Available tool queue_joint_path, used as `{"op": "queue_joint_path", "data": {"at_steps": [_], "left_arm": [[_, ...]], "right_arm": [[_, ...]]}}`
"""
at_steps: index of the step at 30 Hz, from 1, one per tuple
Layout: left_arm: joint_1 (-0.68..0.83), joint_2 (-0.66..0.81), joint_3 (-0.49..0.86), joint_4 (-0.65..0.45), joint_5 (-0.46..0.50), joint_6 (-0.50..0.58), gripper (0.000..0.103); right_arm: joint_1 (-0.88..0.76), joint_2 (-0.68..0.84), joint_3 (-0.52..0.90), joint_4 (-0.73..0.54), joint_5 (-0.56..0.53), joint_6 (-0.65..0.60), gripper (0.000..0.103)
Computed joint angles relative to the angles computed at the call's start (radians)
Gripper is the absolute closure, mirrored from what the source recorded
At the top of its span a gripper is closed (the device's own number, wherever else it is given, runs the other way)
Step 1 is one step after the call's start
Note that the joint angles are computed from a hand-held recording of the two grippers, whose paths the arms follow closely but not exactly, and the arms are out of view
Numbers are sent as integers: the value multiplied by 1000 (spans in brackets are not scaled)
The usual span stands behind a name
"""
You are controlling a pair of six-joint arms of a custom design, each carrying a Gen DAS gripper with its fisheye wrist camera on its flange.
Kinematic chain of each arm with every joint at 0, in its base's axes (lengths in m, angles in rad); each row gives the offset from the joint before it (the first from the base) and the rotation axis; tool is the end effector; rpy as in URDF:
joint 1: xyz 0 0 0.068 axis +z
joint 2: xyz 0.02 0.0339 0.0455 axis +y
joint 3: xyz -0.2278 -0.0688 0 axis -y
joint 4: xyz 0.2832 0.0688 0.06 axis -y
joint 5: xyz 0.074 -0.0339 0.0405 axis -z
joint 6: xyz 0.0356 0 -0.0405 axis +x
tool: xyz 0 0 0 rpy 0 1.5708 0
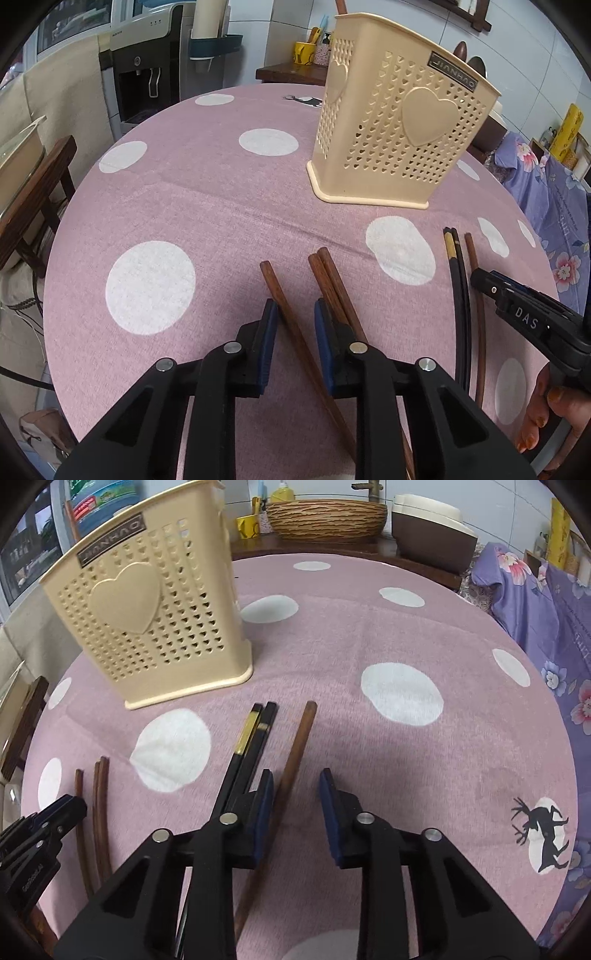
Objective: Organize utensils
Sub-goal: 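Grasp brown wooden chopsticks with the left gripper while the right gripper grasps a brown chopstick, then lift the chopsticks and carry them above the holder with both grippers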
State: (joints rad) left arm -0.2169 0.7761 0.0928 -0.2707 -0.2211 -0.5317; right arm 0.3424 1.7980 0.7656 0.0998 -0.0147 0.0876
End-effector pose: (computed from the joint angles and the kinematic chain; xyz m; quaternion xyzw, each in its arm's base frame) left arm 0.1753 -0.0306 0.0521 -0.1815 0.9300 -0.0125 0.3192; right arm 0.3138 0.1124 0.0351 -0.1229 0.9415 0.0737 0.3050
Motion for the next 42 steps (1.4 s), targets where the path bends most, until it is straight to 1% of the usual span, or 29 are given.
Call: {"op": "queue_joint_path", "data": {"at_steps": [3, 5, 6, 10, 12, 16, 23, 34, 42], "left_arm": [[1, 58, 22, 33, -8, 4, 85], [5, 84, 32, 49, -7, 7, 86], [7, 96, 36, 57, -8, 6, 88], [9, 147, 59, 82, -16, 9, 91], [14, 158, 64, 88, -12, 14, 91], [30, 175, 73, 101, 2, 11, 92], [61, 201, 85, 123, 39, 10, 94], [30, 218, 85, 142, 6, -18, 94], [42, 200, 84, 143, 20, -20, 95]], "right_arm": [[16, 42, 49, -8, 40, -6, 80], [13, 61, 80, -27, 36, 1, 81], [11, 73, 99, -38, 36, 10, 84], [16, 107, 144, -50, 55, 14, 88], [15, 116, 156, -54, 58, 18, 92], [8, 127, 171, -54, 45, 32, 93], [-5, 131, 177, -53, 9, 51, 93], [14, 131, 160, -24, 45, 41, 94], [-4, 75, 111, 8, -10, 55, 95]]}}
